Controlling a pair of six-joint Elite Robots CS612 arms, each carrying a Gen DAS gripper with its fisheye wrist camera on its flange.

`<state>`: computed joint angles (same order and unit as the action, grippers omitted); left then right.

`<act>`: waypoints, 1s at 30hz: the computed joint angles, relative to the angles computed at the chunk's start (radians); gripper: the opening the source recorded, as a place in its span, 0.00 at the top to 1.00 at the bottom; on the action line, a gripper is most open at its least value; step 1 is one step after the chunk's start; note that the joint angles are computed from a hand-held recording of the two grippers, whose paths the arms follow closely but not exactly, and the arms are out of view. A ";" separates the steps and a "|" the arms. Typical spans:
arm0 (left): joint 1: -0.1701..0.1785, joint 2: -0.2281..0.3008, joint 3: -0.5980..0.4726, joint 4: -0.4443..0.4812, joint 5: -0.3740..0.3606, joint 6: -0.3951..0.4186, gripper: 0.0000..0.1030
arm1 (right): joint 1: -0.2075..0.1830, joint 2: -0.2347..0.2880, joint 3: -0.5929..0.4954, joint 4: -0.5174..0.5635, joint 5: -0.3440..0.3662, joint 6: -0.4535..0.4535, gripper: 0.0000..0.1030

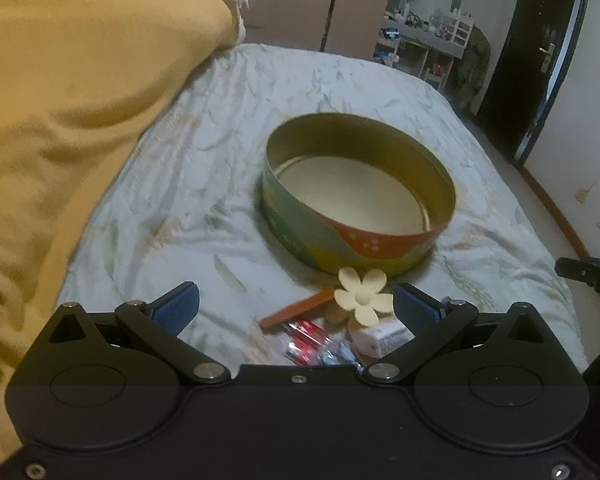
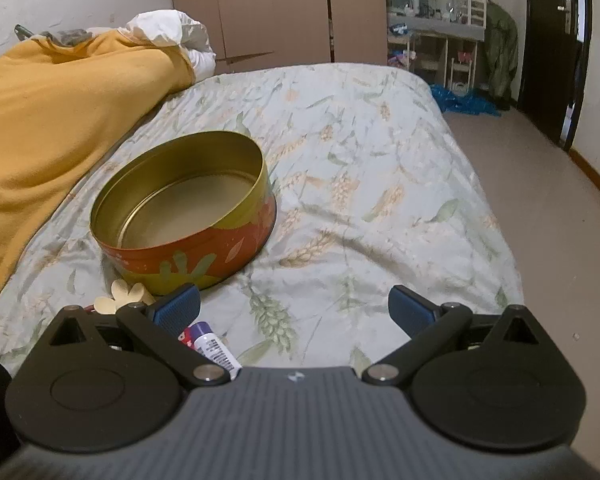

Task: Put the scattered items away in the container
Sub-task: 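Move the left tool down toward the pile of small items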

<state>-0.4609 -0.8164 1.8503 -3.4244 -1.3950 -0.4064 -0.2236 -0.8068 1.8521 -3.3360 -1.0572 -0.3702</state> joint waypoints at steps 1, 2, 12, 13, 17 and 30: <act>-0.003 -0.005 0.006 0.000 0.003 0.000 0.00 | -0.001 0.000 0.000 0.000 0.001 0.006 0.00; -0.007 -0.001 0.009 -0.007 0.008 0.002 0.00 | -0.004 -0.003 0.004 -0.001 0.008 0.011 0.00; -0.003 -0.006 0.011 -0.068 -0.043 -0.019 0.00 | -0.004 -0.005 0.002 0.035 0.015 0.005 0.00; -0.003 -0.002 0.011 -0.083 -0.046 -0.029 0.00 | -0.004 -0.005 0.002 0.038 0.016 0.003 0.00; -0.009 0.004 0.009 -0.102 -0.033 -0.036 0.00 | -0.002 -0.003 -0.002 0.050 0.018 0.000 0.00; 0.003 -0.004 -0.021 0.036 -0.129 0.001 0.00 | 0.002 0.003 -0.013 0.089 0.029 -0.011 0.00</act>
<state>-0.4576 -0.8207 1.8291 -3.3886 -1.5239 -0.4059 -0.2220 -0.8039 1.8387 -3.2472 -1.0283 -0.3810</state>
